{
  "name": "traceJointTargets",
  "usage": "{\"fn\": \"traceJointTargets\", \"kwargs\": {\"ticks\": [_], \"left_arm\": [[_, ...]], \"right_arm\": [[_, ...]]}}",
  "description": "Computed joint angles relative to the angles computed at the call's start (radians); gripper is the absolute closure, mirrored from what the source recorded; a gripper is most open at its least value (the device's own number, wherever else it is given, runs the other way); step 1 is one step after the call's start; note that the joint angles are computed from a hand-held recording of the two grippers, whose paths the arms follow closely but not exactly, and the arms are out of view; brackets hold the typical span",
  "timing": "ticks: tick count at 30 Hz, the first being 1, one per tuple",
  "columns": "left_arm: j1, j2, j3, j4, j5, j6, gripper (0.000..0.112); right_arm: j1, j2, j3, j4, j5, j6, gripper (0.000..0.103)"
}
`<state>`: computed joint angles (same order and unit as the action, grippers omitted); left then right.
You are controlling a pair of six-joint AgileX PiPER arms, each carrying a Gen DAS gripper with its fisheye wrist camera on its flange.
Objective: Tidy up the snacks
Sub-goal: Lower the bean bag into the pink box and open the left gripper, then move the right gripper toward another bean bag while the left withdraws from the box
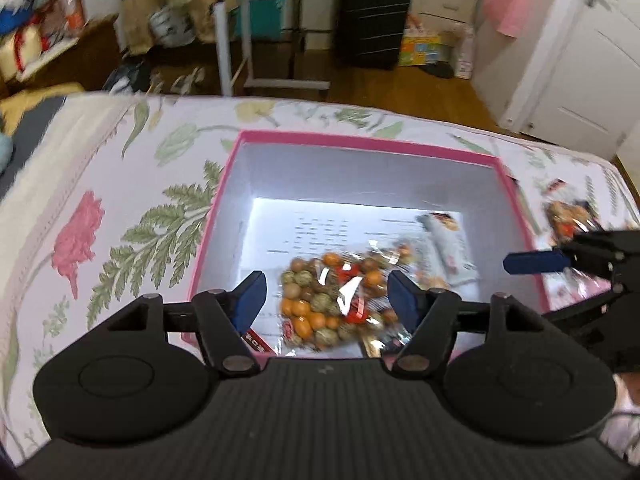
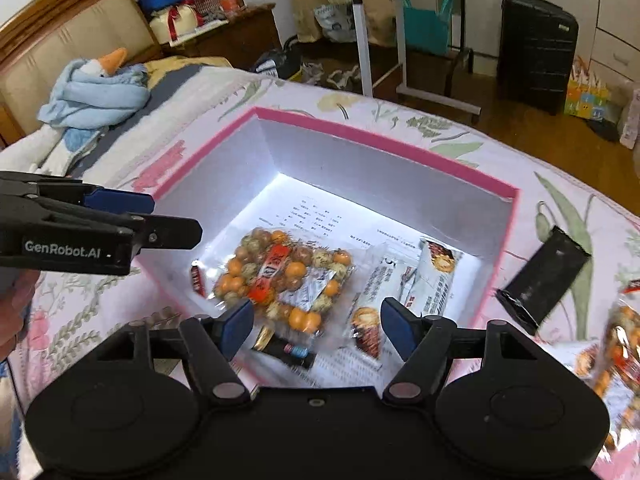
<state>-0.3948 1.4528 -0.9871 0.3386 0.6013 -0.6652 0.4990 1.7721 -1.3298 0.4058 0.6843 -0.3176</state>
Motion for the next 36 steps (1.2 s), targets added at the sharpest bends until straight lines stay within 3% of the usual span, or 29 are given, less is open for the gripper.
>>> {"fn": "traceJointTargets", "kwargs": {"ticks": [5, 12, 21, 26, 29, 36], "left_arm": [[-0.141, -0.087, -0.030, 0.050, 0.121, -0.029, 0.043], [-0.341, -0.115, -0.116, 0.092, 0.249, -0.065, 0.042], [-0.552, -0.035, -0.263, 0.137, 0.334, -0.106, 0.040], [-0.598, 0.080, -0.326, 0.098, 0.285, -0.105, 0.043], [-0.592, 0.175, -0.387, 0.038, 0.246, -0.078, 0.044], [-0.564, 0.425, -0.545, 0.017, 0.148, -0.033, 0.046]], "right_arm": [[-0.003, -0.135, 0.068, -0.075, 0.036, 0.038, 0.026], [-0.070, -0.315, 0.133, -0.072, 0.146, 0.015, 0.026], [-0.396, -0.530, 0.217, 0.082, 0.305, -0.245, 0.024], [-0.591, -0.582, 0.266, 0.193, 0.352, -0.449, 0.024], [-0.684, -0.601, 0.313, 0.255, 0.333, -0.568, 0.024], [-0.755, -0.463, 0.310, 0.297, 0.283, -0.571, 0.021]]}}
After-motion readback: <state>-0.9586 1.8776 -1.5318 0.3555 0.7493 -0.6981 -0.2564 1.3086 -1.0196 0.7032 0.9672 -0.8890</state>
